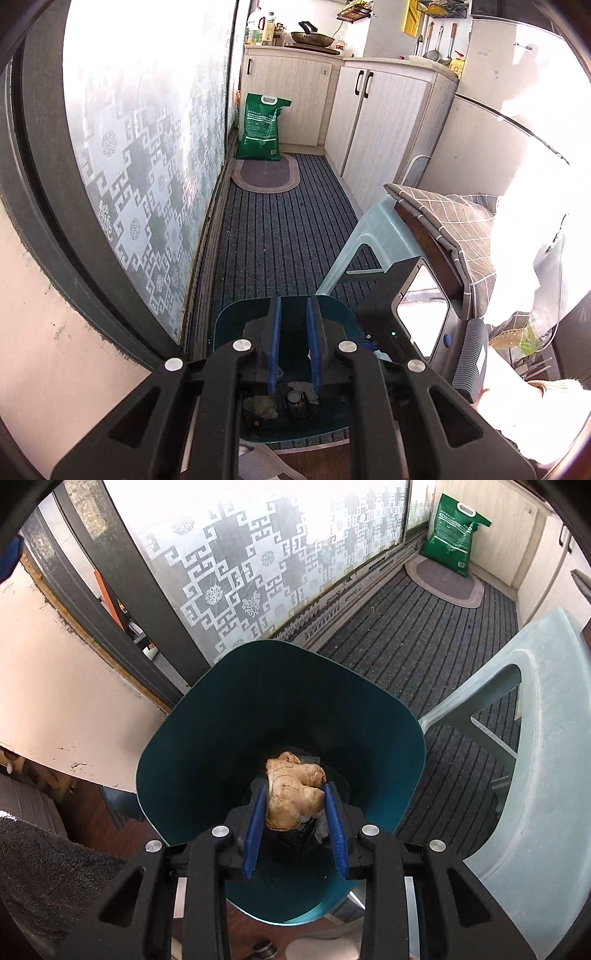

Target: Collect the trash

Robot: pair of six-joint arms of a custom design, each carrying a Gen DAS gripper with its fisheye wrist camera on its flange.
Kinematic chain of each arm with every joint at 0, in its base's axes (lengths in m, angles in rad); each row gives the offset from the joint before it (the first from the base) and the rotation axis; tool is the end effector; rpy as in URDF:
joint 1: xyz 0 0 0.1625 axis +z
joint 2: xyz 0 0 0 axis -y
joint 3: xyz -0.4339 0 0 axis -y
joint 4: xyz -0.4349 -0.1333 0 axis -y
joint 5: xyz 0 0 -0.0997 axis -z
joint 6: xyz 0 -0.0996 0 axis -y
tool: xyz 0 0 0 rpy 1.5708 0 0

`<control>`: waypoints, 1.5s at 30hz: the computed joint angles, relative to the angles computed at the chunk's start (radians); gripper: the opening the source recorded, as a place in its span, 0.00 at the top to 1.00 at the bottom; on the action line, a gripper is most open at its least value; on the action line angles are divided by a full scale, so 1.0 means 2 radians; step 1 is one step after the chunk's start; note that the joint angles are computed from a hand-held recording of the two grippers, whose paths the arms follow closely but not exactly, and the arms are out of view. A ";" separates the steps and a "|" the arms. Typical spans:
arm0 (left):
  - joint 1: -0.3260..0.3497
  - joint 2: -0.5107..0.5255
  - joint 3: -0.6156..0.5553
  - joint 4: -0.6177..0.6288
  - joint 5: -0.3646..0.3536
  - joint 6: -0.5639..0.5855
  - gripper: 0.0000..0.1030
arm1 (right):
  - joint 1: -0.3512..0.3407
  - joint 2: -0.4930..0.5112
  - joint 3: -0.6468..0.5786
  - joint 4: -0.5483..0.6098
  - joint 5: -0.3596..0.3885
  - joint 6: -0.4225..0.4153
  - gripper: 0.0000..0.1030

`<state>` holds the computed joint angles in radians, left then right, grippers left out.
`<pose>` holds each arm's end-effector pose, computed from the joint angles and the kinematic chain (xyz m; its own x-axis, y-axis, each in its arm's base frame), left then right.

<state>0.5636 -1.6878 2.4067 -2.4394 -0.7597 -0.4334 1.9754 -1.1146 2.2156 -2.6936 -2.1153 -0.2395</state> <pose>-0.2160 -0.3796 0.2541 -0.7679 0.2541 -0.5880 0.5657 0.6996 -0.4364 0.2678 -0.4179 0.0812 -0.6748 -0.5350 0.5083 -0.5699 0.8154 0.1017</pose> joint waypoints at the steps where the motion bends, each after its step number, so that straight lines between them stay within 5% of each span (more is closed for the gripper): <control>1: -0.002 0.001 0.000 -0.002 0.000 0.001 0.85 | -0.001 0.000 0.002 0.001 0.001 0.000 0.60; 9: -0.024 0.011 -0.007 -0.010 0.013 0.004 0.78 | -0.001 -0.014 0.015 0.001 0.004 -0.015 0.61; 13: -0.038 0.013 -0.012 -0.009 0.018 0.000 0.72 | 0.009 -0.038 0.024 -0.013 0.014 -0.028 0.70; 23: -0.089 0.006 -0.016 0.004 0.049 -0.004 0.57 | 0.059 -0.143 0.048 -0.046 0.022 -0.041 0.71; 29: -0.115 0.000 -0.005 -0.011 0.071 0.008 0.38 | 0.084 -0.213 0.066 -0.057 0.011 -0.041 0.70; 40: -0.176 -0.041 0.049 0.053 0.103 -0.077 0.08 | 0.121 -0.331 0.101 -0.044 -0.039 -0.042 0.20; 45: -0.206 -0.049 0.058 0.076 0.123 -0.117 0.03 | 0.129 -0.388 0.125 -0.020 -0.045 -0.027 0.08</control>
<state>0.1525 -1.7864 2.5228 -2.2877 -0.5140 -0.6674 2.2340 -1.8913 2.4663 -2.7333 -2.2045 -0.2936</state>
